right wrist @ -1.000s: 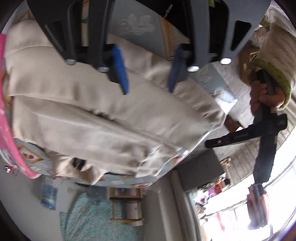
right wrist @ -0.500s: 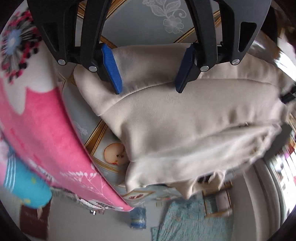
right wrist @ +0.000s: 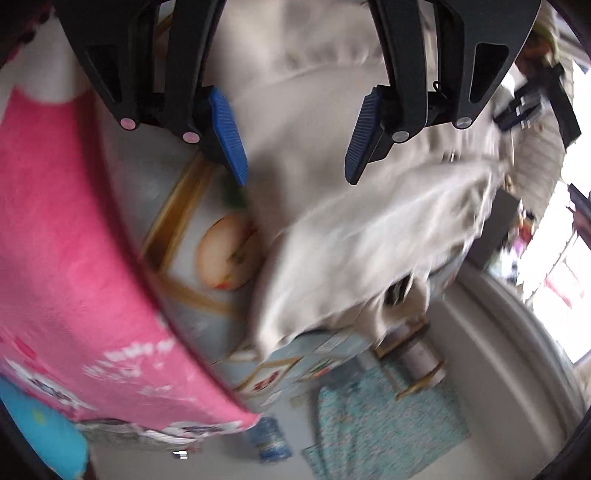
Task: Fold large clothes
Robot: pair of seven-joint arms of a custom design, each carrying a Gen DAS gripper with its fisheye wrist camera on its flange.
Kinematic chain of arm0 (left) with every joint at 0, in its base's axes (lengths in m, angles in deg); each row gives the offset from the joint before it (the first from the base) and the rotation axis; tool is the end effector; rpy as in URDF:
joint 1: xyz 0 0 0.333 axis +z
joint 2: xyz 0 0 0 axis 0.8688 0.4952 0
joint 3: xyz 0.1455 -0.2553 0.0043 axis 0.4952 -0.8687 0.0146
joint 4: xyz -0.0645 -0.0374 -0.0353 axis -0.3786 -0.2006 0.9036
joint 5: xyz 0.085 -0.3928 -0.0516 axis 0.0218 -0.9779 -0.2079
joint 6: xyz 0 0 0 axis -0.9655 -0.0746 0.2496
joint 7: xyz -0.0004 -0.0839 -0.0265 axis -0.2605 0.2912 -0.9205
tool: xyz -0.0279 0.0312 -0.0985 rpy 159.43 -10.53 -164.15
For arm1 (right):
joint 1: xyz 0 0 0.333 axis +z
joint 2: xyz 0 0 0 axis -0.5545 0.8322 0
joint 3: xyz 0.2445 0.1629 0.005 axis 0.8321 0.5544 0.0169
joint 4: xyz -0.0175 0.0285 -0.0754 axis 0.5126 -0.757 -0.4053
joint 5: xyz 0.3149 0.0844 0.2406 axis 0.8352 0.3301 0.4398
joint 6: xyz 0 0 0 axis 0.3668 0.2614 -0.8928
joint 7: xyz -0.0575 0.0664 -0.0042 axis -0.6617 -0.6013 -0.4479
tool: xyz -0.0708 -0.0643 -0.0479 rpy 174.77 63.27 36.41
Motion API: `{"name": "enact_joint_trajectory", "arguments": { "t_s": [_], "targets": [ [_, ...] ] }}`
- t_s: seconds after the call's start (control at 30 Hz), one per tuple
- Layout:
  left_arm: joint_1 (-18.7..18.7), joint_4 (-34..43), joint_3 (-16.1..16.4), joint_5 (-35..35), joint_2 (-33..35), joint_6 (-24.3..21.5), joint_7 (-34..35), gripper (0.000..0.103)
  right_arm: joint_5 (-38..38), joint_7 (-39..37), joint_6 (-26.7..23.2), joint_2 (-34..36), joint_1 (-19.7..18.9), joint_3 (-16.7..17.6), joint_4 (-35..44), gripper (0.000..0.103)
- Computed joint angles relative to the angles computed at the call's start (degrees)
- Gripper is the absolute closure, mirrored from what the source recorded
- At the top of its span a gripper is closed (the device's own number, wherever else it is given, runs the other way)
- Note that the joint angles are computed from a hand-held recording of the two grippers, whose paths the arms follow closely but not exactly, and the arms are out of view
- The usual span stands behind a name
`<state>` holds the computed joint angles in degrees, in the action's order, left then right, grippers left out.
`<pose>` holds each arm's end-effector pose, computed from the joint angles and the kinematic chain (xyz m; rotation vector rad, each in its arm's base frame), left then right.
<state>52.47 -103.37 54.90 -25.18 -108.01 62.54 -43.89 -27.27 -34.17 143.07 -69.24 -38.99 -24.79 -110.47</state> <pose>0.4805 -0.1641 0.4912 -2.1005 1.5084 -0.6088 0.7047 -0.0491 0.5190 -1.8321 1.5180 -0.0659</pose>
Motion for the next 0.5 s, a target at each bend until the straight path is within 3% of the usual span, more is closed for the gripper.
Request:
{"name": "enact_joint_trajectory", "arguments": {
  "t_s": [0.13,0.23,0.27,0.37,0.4,0.5],
  "targets": [
    [-0.27,0.19,0.33,-0.77,0.03,-0.33,1.25,0.047,3.35,-4.14,-3.11,-1.44,-1.62,0.78,0.02,0.049],
    [-0.29,0.21,0.4,-1.12,0.06,-0.26,1.76,0.047,2.09,-7.72,-9.22,-2.32,-0.66,1.1,-0.53,0.049],
    [-0.25,0.21,0.37,-1.14,0.05,-0.26,1.77,0.047,0.3,-8.05,-8.86,-2.4,-0.35,1.54,-0.88,0.049],
    [-0.16,0.2,0.3,-1.07,-0.03,-0.43,1.9,0.047,-10.29,-1.1,4.19,-3.75,5.8,-1.84,-4.74,0.049],
    [-0.12,0.2,0.24,-1.03,-0.04,-0.39,1.75,0.047,-10.91,0.59,5.68,-3.56,5.83,-1.71,-4.58,0.049],
    [0.26,-0.05,-0.05,-0.1,-0.7,-0.58,1.01,0.047,-4.02,-2.21,4.08,-5.92,3.63,-0.2,-5.17,0.046]
  ]
}}
